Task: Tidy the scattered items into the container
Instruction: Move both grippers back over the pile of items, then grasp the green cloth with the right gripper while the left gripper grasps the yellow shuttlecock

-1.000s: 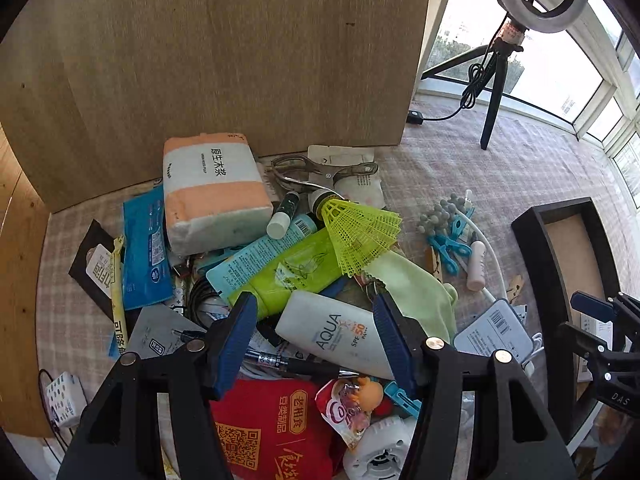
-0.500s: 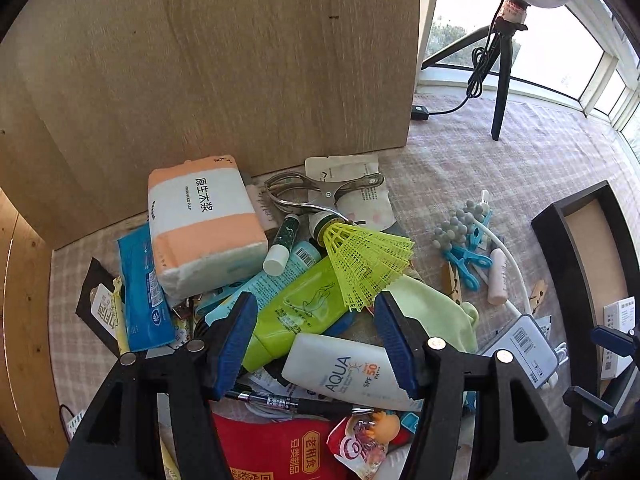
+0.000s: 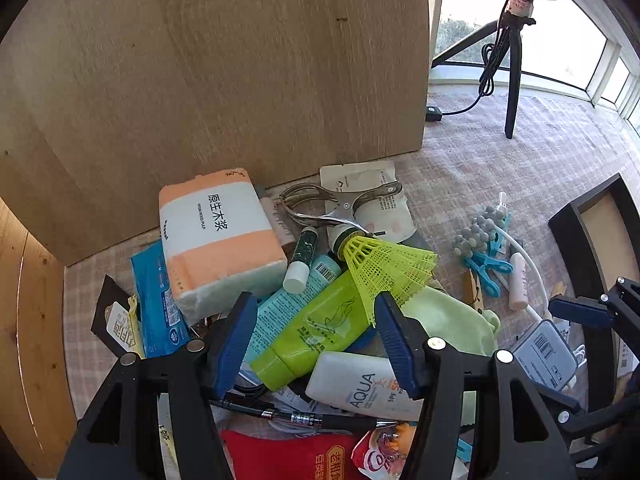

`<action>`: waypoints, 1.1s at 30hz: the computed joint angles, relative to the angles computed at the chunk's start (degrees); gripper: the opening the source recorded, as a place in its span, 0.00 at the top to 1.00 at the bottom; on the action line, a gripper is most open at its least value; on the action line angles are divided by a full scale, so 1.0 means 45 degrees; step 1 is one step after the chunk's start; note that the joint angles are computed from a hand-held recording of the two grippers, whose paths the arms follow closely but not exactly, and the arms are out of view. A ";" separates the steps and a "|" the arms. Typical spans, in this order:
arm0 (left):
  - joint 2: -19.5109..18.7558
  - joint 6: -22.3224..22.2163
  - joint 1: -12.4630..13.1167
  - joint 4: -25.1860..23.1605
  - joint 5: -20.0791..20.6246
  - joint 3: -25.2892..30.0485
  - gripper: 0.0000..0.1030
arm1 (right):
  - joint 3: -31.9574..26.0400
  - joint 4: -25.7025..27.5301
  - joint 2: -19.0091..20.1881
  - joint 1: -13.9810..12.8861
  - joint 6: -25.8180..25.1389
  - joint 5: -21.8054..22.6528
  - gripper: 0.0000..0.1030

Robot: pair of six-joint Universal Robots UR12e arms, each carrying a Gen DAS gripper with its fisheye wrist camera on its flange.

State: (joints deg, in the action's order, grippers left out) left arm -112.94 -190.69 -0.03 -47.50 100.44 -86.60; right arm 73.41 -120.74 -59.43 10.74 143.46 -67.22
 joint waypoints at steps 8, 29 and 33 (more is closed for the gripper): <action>-0.0710 0.0135 -0.0062 -0.0773 0.0412 0.0777 0.43 | -0.1026 0.1111 0.0889 0.0347 -0.0039 -0.0007 0.39; -0.0272 -0.0854 0.0233 0.0325 -0.0181 0.0041 0.86 | -0.1145 0.1886 0.0895 0.0015 0.0903 0.0744 0.95; -0.0105 -0.0374 0.0034 0.1058 -0.0135 -0.0176 0.76 | -0.1076 0.1818 0.0808 -0.0071 0.0946 0.0815 0.95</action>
State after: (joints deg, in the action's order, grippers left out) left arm -113.41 -192.38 0.13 -42.74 99.83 -87.39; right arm 68.57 -112.56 -55.79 10.42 147.72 -63.55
